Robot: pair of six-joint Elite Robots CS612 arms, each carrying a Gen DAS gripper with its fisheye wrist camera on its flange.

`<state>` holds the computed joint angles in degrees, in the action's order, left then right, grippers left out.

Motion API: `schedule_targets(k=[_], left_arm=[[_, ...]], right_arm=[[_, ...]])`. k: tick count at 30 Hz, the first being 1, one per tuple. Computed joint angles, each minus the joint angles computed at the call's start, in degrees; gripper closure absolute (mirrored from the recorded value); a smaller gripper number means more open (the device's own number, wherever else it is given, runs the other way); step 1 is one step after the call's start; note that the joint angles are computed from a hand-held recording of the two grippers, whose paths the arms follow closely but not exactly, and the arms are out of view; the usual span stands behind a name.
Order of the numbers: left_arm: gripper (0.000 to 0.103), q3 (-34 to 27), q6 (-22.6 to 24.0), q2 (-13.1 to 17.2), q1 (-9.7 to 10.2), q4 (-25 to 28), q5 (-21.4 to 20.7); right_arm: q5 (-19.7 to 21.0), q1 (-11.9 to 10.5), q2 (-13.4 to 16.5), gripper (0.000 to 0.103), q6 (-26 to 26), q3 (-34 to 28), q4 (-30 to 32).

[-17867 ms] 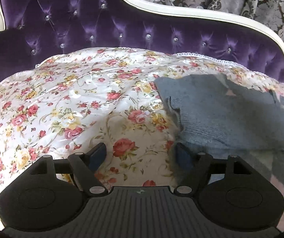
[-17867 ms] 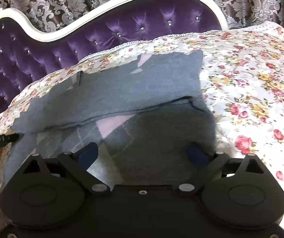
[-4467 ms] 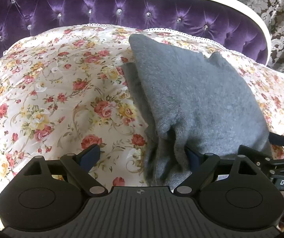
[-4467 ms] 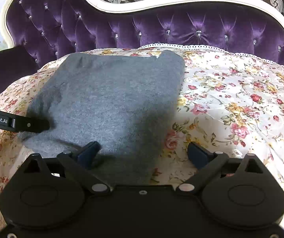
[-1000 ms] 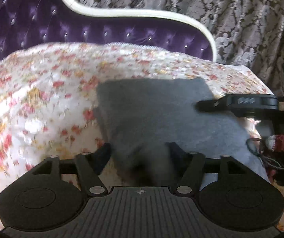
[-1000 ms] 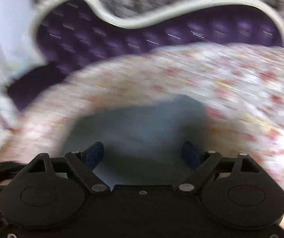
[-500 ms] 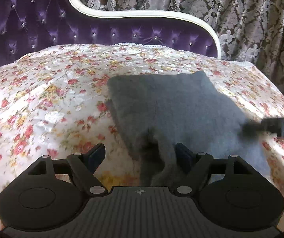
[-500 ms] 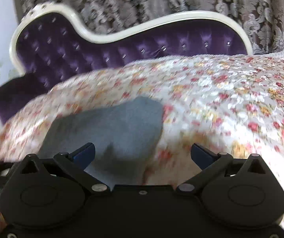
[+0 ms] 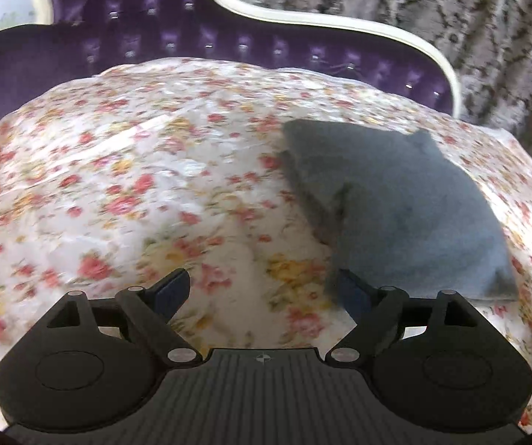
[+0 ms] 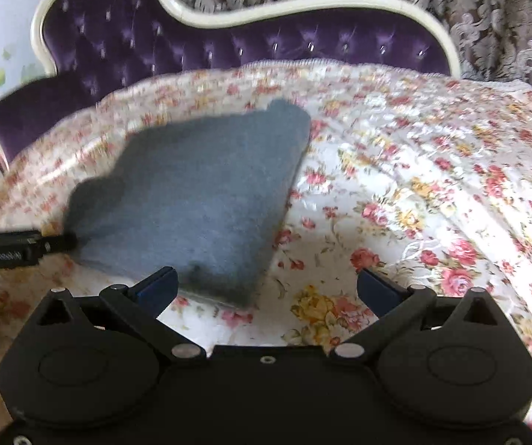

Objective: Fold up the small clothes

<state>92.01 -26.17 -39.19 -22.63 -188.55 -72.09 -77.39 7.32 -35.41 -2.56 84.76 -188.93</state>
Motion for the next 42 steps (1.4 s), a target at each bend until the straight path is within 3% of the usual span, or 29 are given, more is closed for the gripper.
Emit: schedule_targets(k=[4,12,17,20,25,26,42], left_arm=[[0.018,1.6,1.8,-1.0,-0.98,-2.1,3.8],[0.018,2.3,4.9,-3.1,-4.33,-2.1,13.8],[0.018,3.1,2.5,-4.1,-4.24,-3.4,8.8],[0.018,3.5,1.9,-4.5,-4.31,-3.3,7.9],[0.018,4.0,2.4,-5.0,-4.61,-2.2,8.0],[0.018,4.0,2.5,-5.1,-4.69,-1.5,8.0],[0.018,3.9,3.4,-5.6,-5.73,1.8,7.7]], right_arm=[[-1.1,0.4,-0.4,0.0,3.3,1.7,-5.2],[-0.1,0.8,-0.8,0.0,7.2,2.8,-7.4],[-0.4,1.4,-1.4,0.0,7.1,4.3,-11.6],[-1.8,1.9,-1.8,0.0,7.7,5.0,-13.5],[-16.0,4.4,-2.4,0.0,8.3,5.1,-13.1],[-17.3,4.6,-2.5,0.0,8.3,5.1,-13.1],[-10.4,3.5,-3.3,0.0,11.7,6.5,-11.4]])
